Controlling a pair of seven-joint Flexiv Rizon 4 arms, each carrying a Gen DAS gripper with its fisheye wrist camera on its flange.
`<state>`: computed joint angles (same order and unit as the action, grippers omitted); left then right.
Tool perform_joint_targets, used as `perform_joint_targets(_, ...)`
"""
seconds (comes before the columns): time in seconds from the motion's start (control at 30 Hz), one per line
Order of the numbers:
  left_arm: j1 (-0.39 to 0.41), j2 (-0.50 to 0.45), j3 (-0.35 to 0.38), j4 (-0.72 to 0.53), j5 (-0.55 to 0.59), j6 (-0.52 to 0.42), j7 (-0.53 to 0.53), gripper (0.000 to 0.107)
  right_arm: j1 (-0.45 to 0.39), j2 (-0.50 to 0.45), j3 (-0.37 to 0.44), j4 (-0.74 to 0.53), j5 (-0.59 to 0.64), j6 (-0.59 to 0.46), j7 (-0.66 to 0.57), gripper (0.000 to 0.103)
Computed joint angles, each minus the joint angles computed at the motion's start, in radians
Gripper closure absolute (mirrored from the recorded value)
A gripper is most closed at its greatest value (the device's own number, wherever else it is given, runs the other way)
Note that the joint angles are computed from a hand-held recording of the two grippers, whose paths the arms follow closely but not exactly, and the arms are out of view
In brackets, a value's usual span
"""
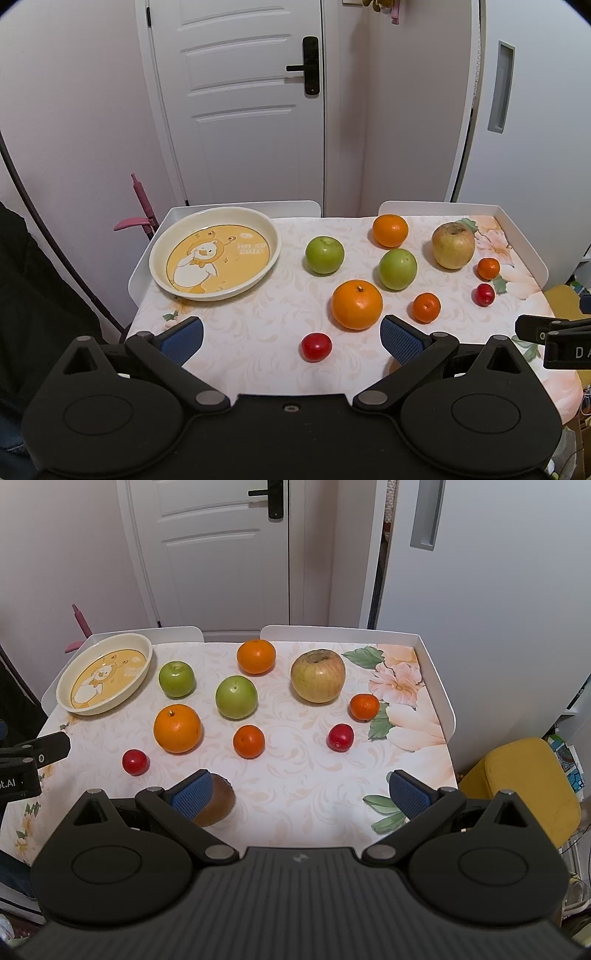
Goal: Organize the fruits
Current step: 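Lower the left tool onto the brown kiwi and close its fingers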
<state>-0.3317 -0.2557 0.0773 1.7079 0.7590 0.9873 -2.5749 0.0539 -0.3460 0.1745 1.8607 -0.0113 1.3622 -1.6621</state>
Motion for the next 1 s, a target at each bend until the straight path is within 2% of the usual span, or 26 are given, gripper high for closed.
perform_joint_targets(0.2,0.005,-0.007,0.001,-0.005,-0.005,0.017,0.012,0.004,0.007,0.0,-0.007,0.001,-0.001,0.004,0.017,0.0)
perform_joint_targets(0.3,-0.007,-0.005,0.007,-0.018,0.02,-0.003,0.003,0.004,0.004,0.004,-0.007,-0.003,0.006,-0.009,0.037,0.0)
perform_joint_targets(0.5,0.02,-0.022,0.0,-0.023,-0.008,0.037,0.089,0.004,0.031,0.0,-0.054,0.003,-0.029,-0.009,0.124,0.0)
perform_joint_targets(0.57,0.027,-0.032,0.002,-0.017,-0.025,0.065,0.121,0.004,0.018,-0.008,-0.046,0.002,-0.028,0.005,0.124,0.0)
perform_joint_targets(0.8,0.008,-0.082,0.017,-0.024,-0.075,0.144,0.183,0.004,-0.081,-0.074,0.042,-0.074,0.038,0.003,-0.02,0.0)
perform_joint_targets(1.0,-0.047,-0.156,0.042,-0.072,-0.12,0.165,0.183,0.004,-0.184,-0.172,0.134,-0.204,0.124,-0.072,-0.233,0.0)
